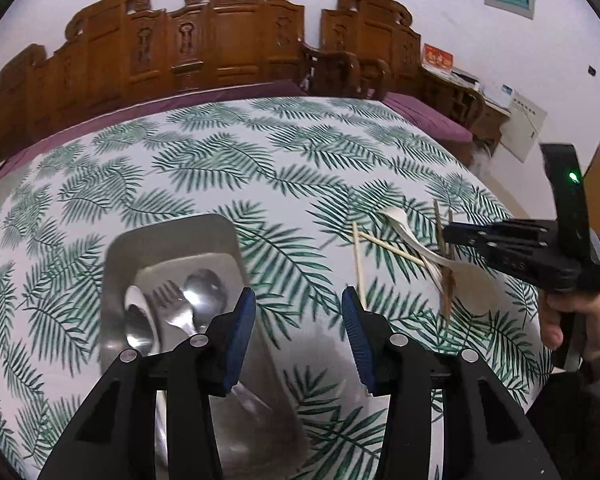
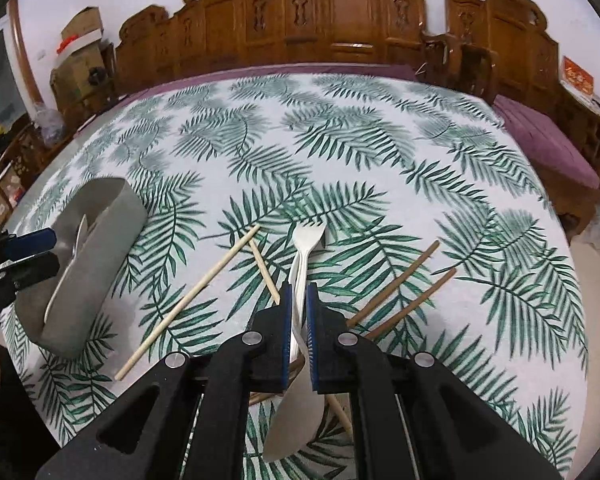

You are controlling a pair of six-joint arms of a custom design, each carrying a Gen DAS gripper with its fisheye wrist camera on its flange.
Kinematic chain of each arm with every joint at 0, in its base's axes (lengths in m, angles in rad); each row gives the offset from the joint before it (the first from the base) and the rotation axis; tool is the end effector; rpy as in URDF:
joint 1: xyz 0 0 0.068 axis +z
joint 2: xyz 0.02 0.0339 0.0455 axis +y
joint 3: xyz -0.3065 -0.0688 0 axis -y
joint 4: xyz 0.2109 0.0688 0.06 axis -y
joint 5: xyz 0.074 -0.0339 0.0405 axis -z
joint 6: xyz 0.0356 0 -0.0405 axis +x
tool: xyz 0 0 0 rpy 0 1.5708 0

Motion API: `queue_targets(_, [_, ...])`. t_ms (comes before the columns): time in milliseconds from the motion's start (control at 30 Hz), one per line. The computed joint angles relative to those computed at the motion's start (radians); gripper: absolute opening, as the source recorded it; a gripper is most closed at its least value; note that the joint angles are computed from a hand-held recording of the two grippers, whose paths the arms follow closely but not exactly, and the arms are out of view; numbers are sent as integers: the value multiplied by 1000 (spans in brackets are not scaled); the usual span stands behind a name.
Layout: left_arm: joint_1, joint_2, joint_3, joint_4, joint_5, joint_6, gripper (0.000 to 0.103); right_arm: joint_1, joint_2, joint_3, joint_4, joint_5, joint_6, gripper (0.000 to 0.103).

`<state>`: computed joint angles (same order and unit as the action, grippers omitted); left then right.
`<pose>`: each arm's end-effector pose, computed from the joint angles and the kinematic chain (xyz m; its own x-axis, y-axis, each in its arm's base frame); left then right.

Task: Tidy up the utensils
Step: 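Grasp the white plastic knife on the tablecloth with the right tool, then grasp a wooden chopstick with the left tool while the right tool holds the white knife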

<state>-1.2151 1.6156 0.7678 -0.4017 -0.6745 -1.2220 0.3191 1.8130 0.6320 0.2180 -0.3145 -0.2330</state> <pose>0.1080 -0.2270 0.2047 -0.7364 -0.1254 -0.6648 -0.0838 0.9920 -0.0943 0.2726 0.1017 0.1502 -0.6508 -0.4463 -0.6143 -0.6334 0.7652 0.1152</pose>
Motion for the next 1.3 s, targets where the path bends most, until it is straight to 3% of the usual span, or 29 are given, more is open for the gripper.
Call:
queue_targets(533, [15,119,56,86,54,74,42,-4,68,27,-88,-51,-64,9])
queue_targets(1133, [18,185,91,97,78,92,42,113,52,-39,6,103,-100,13])
queue_targets(1200, [20,191,95,100,80,96,42,115,51,-43,14,113,-100,7])
queue_targets(1300, [22,198,95,116,86,107,42,95,43,-35,-6,74,-99,5])
